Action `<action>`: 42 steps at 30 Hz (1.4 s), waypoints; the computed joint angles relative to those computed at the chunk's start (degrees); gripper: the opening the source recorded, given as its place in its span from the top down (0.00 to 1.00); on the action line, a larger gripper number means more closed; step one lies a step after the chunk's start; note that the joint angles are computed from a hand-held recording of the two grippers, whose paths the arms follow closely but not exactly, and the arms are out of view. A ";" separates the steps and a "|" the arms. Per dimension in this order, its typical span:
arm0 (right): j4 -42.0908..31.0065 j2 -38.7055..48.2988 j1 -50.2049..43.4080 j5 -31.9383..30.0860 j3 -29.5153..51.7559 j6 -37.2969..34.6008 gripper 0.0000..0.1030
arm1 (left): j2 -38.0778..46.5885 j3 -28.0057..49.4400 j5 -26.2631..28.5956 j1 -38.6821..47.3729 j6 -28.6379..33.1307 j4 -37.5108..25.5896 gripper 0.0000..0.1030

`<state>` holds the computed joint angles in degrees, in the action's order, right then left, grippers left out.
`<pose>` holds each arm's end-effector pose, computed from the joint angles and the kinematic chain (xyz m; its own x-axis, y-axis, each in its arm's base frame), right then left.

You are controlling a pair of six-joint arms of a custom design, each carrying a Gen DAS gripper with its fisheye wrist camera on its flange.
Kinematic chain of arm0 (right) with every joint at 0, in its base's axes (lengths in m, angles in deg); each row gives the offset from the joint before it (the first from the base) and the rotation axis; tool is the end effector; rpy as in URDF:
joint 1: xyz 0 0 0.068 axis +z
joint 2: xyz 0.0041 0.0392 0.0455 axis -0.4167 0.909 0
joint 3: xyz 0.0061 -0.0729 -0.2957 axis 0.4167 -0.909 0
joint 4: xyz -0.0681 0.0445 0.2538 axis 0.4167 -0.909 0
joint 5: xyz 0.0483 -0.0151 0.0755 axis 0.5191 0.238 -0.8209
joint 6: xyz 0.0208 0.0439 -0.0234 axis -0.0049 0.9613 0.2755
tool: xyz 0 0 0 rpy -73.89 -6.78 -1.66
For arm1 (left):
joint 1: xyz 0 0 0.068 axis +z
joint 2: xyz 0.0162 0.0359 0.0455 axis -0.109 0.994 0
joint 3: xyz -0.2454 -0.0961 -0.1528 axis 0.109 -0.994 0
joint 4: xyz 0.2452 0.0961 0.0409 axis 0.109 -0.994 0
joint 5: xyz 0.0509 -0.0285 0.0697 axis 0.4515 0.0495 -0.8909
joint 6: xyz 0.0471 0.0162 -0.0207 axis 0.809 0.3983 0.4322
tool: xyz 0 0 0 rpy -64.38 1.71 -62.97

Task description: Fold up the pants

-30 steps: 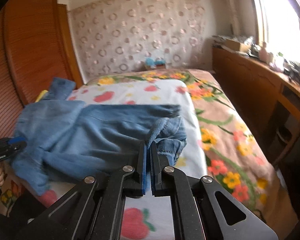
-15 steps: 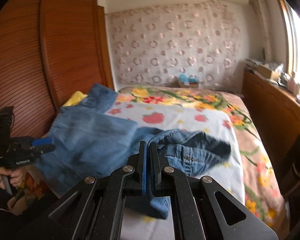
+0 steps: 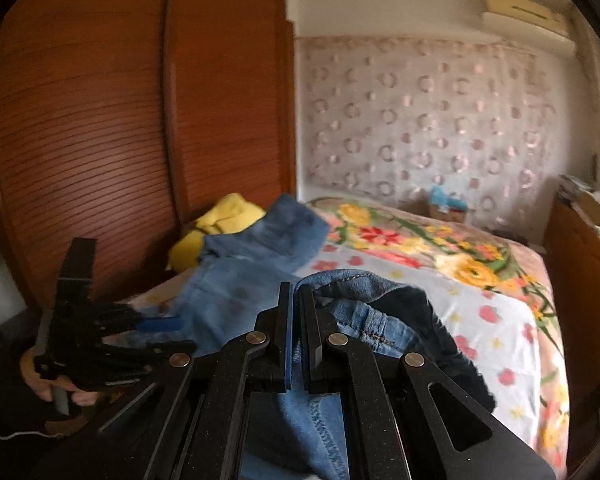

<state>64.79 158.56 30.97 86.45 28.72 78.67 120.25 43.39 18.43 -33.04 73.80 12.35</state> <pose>0.1535 0.1974 0.2151 -0.3978 -0.2218 -0.8902 -0.4597 0.8879 -0.0157 0.1791 -0.0907 0.1053 -0.5839 0.1895 -0.7894 0.4038 0.9114 -0.0798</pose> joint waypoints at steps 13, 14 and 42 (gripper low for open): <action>2.40 9.18 -2.50 -1.45 -1.64 5.34 0.51 | 2.51 -0.48 1.43 1.33 -0.20 2.26 0.65; 2.25 8.83 -2.55 -0.96 -1.99 5.50 0.51 | 2.54 -0.37 1.49 1.14 -0.25 2.19 0.65; 6.20 -1.36 -16.42 -5.15 -21.04 11.53 0.43 | -0.95 12.30 -1.73 -14.83 -0.67 -12.34 0.65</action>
